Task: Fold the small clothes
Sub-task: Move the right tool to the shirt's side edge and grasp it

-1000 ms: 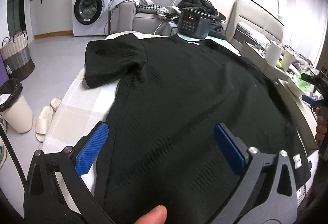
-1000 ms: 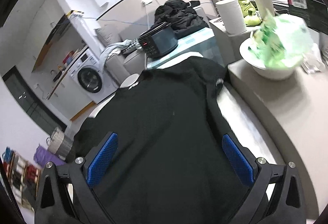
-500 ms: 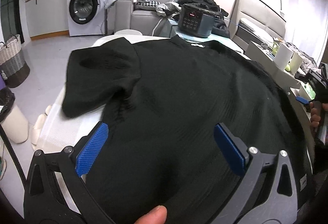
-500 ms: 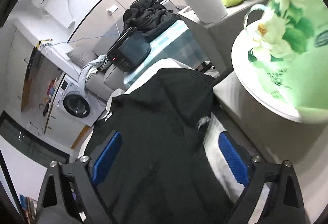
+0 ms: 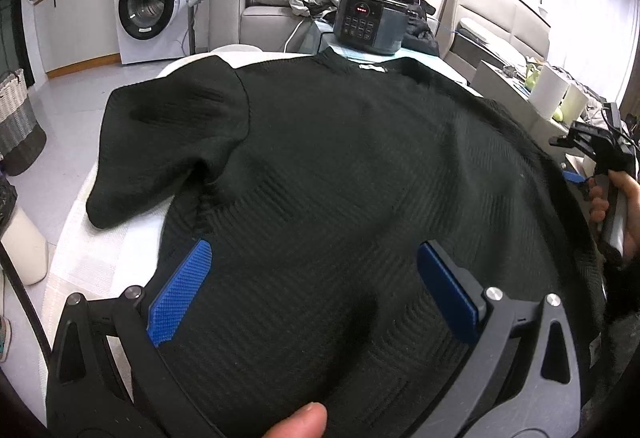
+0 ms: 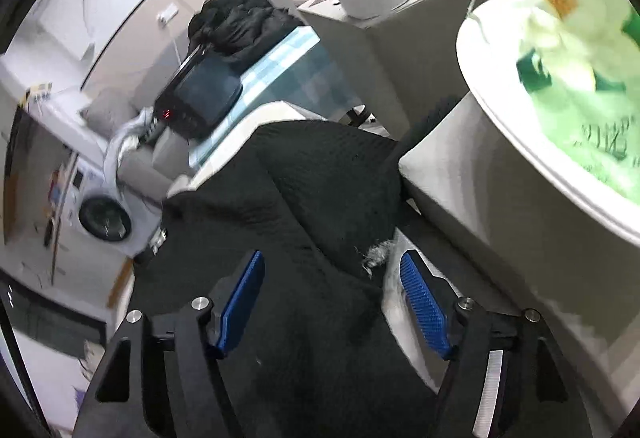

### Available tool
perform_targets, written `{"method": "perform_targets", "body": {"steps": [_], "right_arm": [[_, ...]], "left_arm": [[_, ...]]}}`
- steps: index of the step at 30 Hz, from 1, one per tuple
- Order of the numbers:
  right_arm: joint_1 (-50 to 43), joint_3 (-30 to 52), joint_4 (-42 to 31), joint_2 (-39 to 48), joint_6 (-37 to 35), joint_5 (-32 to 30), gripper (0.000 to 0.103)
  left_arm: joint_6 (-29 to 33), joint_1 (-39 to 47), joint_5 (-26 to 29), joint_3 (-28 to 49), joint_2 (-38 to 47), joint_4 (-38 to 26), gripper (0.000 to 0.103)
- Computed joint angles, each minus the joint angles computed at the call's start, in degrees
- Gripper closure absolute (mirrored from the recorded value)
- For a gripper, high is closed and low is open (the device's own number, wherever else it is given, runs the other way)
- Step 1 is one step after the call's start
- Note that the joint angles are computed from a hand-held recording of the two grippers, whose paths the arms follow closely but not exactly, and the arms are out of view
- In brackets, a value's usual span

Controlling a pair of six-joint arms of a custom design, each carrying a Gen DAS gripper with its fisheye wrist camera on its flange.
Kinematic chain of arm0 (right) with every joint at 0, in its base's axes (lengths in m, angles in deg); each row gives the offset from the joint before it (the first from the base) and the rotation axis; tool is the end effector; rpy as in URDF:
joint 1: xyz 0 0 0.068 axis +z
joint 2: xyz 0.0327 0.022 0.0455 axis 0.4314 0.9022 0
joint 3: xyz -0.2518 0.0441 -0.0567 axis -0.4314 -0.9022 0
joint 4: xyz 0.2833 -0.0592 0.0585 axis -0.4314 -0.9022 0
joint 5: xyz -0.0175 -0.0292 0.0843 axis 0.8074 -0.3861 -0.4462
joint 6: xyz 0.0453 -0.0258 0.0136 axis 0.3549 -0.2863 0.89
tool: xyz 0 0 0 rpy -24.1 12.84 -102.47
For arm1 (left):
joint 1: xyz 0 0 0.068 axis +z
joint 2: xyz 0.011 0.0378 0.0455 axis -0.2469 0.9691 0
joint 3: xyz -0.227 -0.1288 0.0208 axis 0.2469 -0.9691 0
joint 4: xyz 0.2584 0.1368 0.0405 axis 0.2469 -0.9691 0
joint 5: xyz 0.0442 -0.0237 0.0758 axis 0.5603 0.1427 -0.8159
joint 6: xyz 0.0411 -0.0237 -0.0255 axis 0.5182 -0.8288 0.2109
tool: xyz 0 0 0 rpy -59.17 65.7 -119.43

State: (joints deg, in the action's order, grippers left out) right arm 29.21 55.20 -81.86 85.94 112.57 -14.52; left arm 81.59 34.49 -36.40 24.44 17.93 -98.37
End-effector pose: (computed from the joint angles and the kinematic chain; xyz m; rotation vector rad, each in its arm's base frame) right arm 0.2881 0.0237 0.1791 0.7056 2.3814 0.5139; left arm 0.0946 0.0793 0.1964 -0.2440 2.3440 -0.1014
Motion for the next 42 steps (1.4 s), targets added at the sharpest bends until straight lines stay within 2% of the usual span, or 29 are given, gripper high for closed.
{"method": "perform_targets", "body": {"steps": [4, 6, 7, 8, 10, 11, 13, 14, 15, 17, 18, 19, 21, 23, 24, 25, 27, 29, 30, 33, 37, 42], "right_arm": [[0.23, -0.39, 2.89, 0.59, 5.32, 4.77, 0.048], [1.38, 0.80, 2.21, 1.88, 6.35, 8.73, 0.070], [2.09, 1.14, 2.22, 2.25, 6.21, 10.14, 0.078], [3.02, 1.96, 1.69, 2.83, 4.72, 12.05, 0.092], [5.96, 3.83, 0.40, 3.95, -0.45, 17.55, 0.097], [8.08, 4.59, 0.12, 4.26, -3.67, 21.48, 0.097], [14.29, 6.44, 0.13, 5.60, -14.53, 30.84, 0.098], [16.81, 6.31, 1.73, 5.79, -20.38, 32.71, 0.098], [20.32, 4.73, 4.76, 4.74, -31.10, 31.91, 0.098], [25.63, 4.44, 2.77, 5.25, -43.75, 32.37, 0.097], [27.92, 5.04, -2.21, 6.26, -48.85, 30.23, 0.094], [28.86, 5.12, -5.23, 6.67, -49.71, 28.83, 0.094], [29.54, 3.09, -6.90, 4.94, -48.02, 28.13, 0.090], [27.34, 0.61, -7.48, 0.82, -44.03, 24.03, 0.084], [24.41, -0.70, -8.19, -2.49, -40.73, 19.11, 0.078], [22.77, -1.54, -8.19, -4.30, -38.94, 16.76, 0.074], [19.69, -3.41, -7.51, -8.60, -33.01, 14.60, 0.054], [15.84, -3.91, -7.17, -11.47, -27.24, 11.31, 0.046], [13.09, -4.41, -6.50, -12.68, -24.65, 7.79, 0.043], [7.43, -4.60, -6.13, -13.26, -16.80, 0.60, 0.042], [1.20, -5.17, -4.98, -12.44, -10.61, -9.86, 0.042], [-3.02, -8.70, -4.43, -16.65, -4.51, -15.18, 0.033]], "left_arm": [[0.48, 0.19, 0.66, -0.35, 0.27, 0.33, 0.001], [2.14, 1.83, 1.84, -0.15, 0.77, -0.37, 0.001], [2.26, 2.00, 2.05, -0.17, 0.72, -0.46, 0.001], [2.56, 2.26, 2.32, -0.11, 0.95, -0.51, 0.001], [3.29, 2.86, 2.84, -0.05, 1.02, -0.90, 0.001], [3.55, 3.03, 3.00, -0.07, 0.97, -1.08, 0.001], [4.12, 3.39, 3.22, -0.10, 0.82, -1.52, 0.001], [4.19, 3.31, 3.17, -0.13, 0.84, -1.48, 0.001], [4.21, 3.25, 2.98, -0.13, 0.82, -1.48, 0.001], [4.67, 3.80, 2.99, -0.06, 0.57, -1.84, 0.001], [4.91, 4.15, 3.17, 0.03, 0.61, -2.00, 0.001], [5.34, 4.80, 3.56, 0.18, 0.81, -2.20, 0.001], [5.71, 5.95, 4.16, 0.53, 1.74, -2.04, 0.001], [5.79, 7.69, 5.06, 1.43, 4.80, -1.20, 0.001], [5.78, 8.70, 5.49, 1.93, 6.72, -0.64, 0.001], [5.50, 9.44, 5.66, 2.30, 8.17, -0.06, 0.001], [4.21, 11.02, 5.93, 3.28, 11.70, 2.01, 0.001], [4.08, 13.21, 7.00, 4.47, 15.32, 3.48, 0.001], [4.31, 14.31, 7.47, 5.07, 17.00, 3.92, 0.001], [5.24, 16.58, 8.65, 6.16, 20.08, 4.35, 0.001], [6.28, 17.11, 9.03, 6.61, 21.53, 4.80, 0.001], [6.88, 17.12, 9.16, 6.29, 19.64, 3.99, 0.001]]}}
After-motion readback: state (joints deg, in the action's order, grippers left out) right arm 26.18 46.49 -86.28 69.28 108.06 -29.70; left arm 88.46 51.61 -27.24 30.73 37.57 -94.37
